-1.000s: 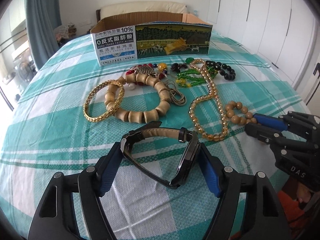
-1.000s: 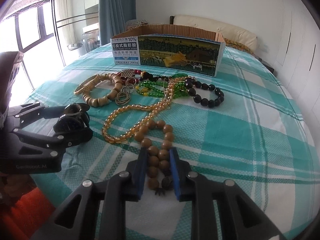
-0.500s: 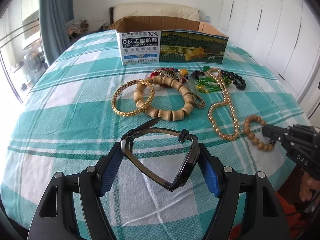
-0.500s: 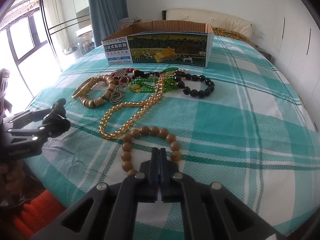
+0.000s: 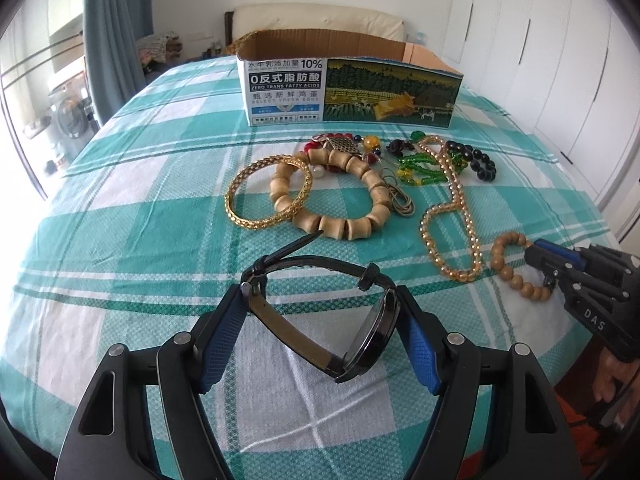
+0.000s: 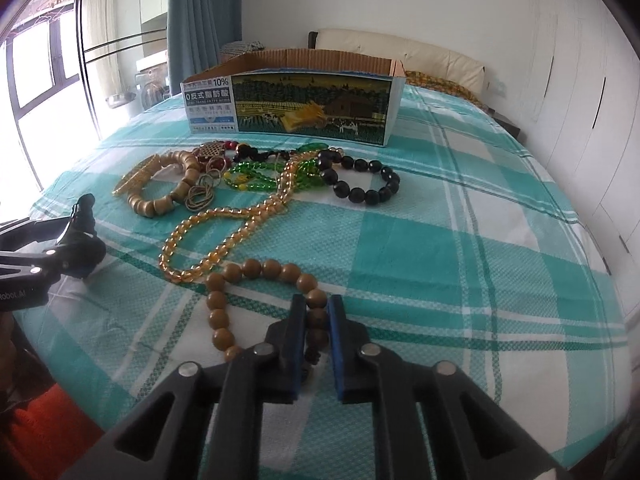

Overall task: Organize jewelry
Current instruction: 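Grasp the black-strap watch with the left tool while the right tool grasps the wooden bead bracelet, then carry the watch into the box and open the left tool while the right tool drops the wooden bracelet in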

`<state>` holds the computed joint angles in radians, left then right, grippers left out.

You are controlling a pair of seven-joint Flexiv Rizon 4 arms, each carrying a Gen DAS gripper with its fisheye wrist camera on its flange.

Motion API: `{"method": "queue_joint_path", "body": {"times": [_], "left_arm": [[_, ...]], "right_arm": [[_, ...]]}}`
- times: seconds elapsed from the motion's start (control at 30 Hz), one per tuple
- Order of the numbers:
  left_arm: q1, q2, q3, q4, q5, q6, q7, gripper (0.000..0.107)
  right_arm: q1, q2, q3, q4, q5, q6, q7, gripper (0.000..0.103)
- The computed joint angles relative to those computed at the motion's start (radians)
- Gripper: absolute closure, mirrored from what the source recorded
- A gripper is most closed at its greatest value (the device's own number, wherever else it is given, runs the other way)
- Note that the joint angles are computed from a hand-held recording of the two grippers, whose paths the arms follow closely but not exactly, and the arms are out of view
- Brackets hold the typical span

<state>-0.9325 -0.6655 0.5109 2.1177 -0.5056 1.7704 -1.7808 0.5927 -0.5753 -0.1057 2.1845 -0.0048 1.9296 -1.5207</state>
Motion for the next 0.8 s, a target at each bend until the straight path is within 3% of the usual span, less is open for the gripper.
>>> {"method": "queue_joint_path", "body": {"times": [0.17, 0.4, 0.5, 0.6, 0.7, 0.8], "left_arm": [[-0.013, 0.025, 0.027, -0.002, 0.006, -0.003, 0.007, 0.032], [0.076, 0.106, 0.001, -0.053, 0.053, -0.039, 0.048, 0.032], [0.159, 0.14, -0.033, -0.116, 0.098, -0.089, 0.064, 0.032], [0.327, 0.169, -0.165, -0.197, 0.121, -0.156, 0.109, 0.033], [0.404, 0.131, -0.189, -0.326, 0.145, -0.252, 0.121, 0.033], [0.502, 0.075, -0.255, -0.456, 0.143, -0.346, 0.137, 0.033]], "right_arm": [[-0.144, 0.058, 0.133, -0.003, -0.08, -0.002, 0.03, 0.092], [-0.352, 0.104, 0.317, -0.082, -0.258, -0.044, 0.087, 0.092], [-0.459, 0.082, 0.416, -0.171, -0.355, -0.082, 0.125, 0.091], [-0.559, 0.026, 0.533, -0.302, -0.434, -0.149, 0.149, 0.091], [-0.593, -0.043, 0.611, -0.453, -0.454, -0.237, 0.13, 0.091], [-0.568, -0.117, 0.636, -0.614, -0.442, -0.338, 0.097, 0.091]]}}
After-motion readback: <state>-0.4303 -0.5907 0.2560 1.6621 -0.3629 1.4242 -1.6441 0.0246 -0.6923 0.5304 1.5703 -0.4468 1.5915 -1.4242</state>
